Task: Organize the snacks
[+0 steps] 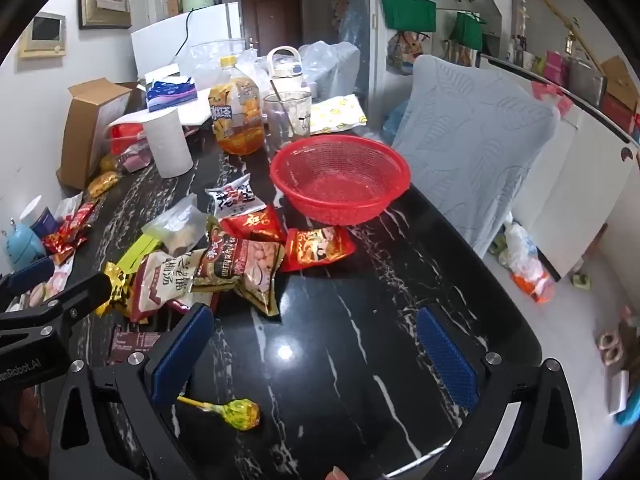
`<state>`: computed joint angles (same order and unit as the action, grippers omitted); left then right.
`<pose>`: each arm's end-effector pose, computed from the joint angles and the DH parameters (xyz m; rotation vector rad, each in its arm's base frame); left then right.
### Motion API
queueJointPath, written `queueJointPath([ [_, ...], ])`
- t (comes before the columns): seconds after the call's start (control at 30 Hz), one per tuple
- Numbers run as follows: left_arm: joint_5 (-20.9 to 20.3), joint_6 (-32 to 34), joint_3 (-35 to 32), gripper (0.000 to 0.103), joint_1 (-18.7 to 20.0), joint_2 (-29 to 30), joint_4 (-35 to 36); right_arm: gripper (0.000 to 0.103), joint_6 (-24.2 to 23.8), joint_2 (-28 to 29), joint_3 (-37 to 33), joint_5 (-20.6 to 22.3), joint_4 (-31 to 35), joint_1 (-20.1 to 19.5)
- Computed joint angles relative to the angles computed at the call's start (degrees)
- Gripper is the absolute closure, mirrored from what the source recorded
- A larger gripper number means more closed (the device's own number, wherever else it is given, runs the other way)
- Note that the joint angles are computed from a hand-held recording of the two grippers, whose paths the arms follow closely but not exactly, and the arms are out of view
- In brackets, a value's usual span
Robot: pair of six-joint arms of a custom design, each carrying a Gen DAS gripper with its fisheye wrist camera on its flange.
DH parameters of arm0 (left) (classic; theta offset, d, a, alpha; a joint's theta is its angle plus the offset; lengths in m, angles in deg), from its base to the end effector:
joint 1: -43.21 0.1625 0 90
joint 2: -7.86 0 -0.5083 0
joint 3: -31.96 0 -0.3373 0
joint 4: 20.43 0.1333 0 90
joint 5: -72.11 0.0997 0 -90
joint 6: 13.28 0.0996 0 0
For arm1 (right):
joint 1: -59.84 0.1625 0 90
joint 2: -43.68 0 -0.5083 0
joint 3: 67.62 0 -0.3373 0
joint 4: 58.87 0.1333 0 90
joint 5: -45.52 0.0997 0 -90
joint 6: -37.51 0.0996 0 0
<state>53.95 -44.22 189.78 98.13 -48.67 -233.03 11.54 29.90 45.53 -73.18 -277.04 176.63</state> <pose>0.0035 -0.3916 0.2631 -0.2013 2.0202 -1.1112 0.3324 -0.4687 -0.0778 0.9908 -2.3778 0.6647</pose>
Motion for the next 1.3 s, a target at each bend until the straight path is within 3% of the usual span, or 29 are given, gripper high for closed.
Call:
queueJointPath([
  [0.13, 1.1, -2.1, -0.6, 0.0, -0.6, 0.0, 4.3, 0.0, 0.4, 0.0, 0.0, -0.4, -0.3, 0.2],
  [0.37, 0.5, 1.2, 0.1, 0.0, -0.7, 3.4, -3.1, 0.0, 1.5, 0.0, -0.8, -0.3, 1.5, 0.2],
  [0.47, -0.6, 2.5, -0.1, 0.0, -0.2, 0.9, -1.9, 0.0, 1.5, 0.0, -0.7, -0.3, 1.4, 0.2],
  [1.3, -1.0, 3.2, 1.3, 0.0, -1.0, 1.5, -5.1, 0.0, 0.8, -0.1, 0.3, 0.3, -0.4, 0.3],
])
